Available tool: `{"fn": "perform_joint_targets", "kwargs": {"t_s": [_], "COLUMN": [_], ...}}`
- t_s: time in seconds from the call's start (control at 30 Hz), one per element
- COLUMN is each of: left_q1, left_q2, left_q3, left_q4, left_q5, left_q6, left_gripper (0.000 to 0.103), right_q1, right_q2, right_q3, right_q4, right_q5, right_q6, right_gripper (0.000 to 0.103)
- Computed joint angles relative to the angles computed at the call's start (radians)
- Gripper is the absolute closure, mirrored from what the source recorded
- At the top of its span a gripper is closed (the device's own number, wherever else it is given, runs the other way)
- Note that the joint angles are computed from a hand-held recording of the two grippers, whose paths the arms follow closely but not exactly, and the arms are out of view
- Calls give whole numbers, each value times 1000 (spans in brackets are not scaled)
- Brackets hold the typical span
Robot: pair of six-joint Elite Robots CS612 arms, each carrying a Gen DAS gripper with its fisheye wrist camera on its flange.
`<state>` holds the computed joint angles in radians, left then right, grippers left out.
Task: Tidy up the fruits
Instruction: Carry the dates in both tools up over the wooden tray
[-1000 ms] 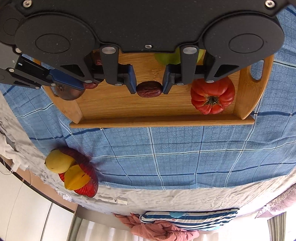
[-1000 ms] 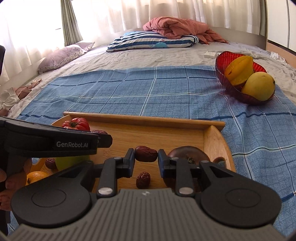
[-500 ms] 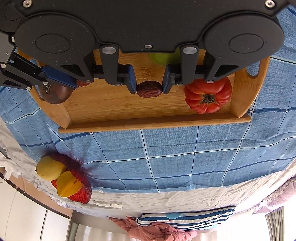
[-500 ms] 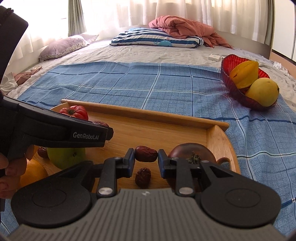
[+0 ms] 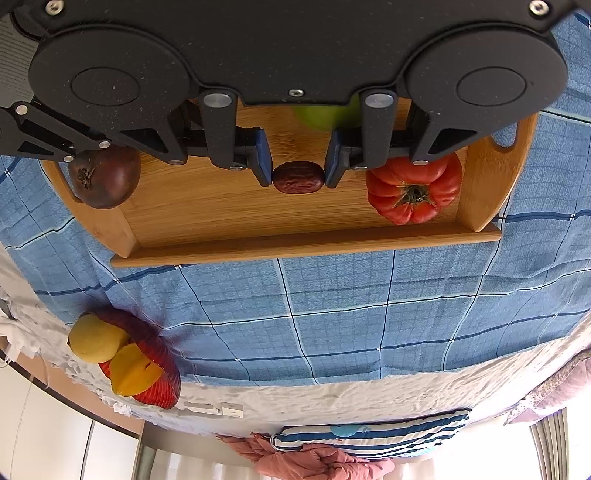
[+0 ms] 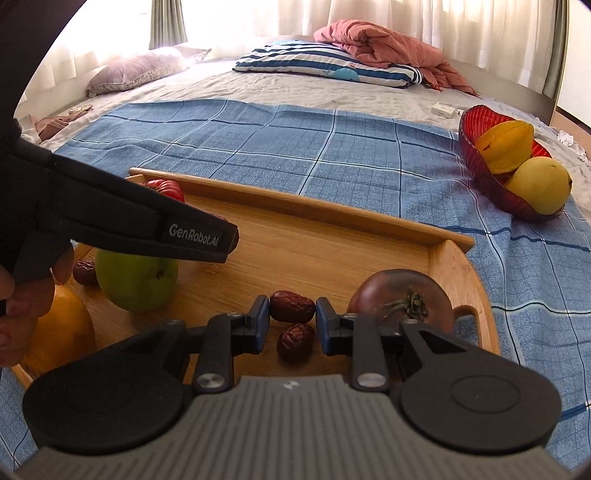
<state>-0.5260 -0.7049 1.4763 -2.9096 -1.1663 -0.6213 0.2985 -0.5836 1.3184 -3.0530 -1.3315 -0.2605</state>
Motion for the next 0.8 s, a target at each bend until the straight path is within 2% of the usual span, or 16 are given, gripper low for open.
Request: {"fn": "perform_joint_targets", "kwargs": {"t_s": [0.3, 0.8], "left_q1": [9, 11], "left_q2": [5, 15], "left_q3": [-8, -20], "left_q4": [6, 32], "left_q5": [-31, -27], "left_q6": [-16, -21], "left_gripper": [74, 74], "right_q1": [-1, -1], "right_q2": [1, 0], "right_q3": [4, 8], "right_q4": [-4, -10], "right_q5": [2, 5], "right_q6": [0, 3], "right_gripper": [67, 65]}}
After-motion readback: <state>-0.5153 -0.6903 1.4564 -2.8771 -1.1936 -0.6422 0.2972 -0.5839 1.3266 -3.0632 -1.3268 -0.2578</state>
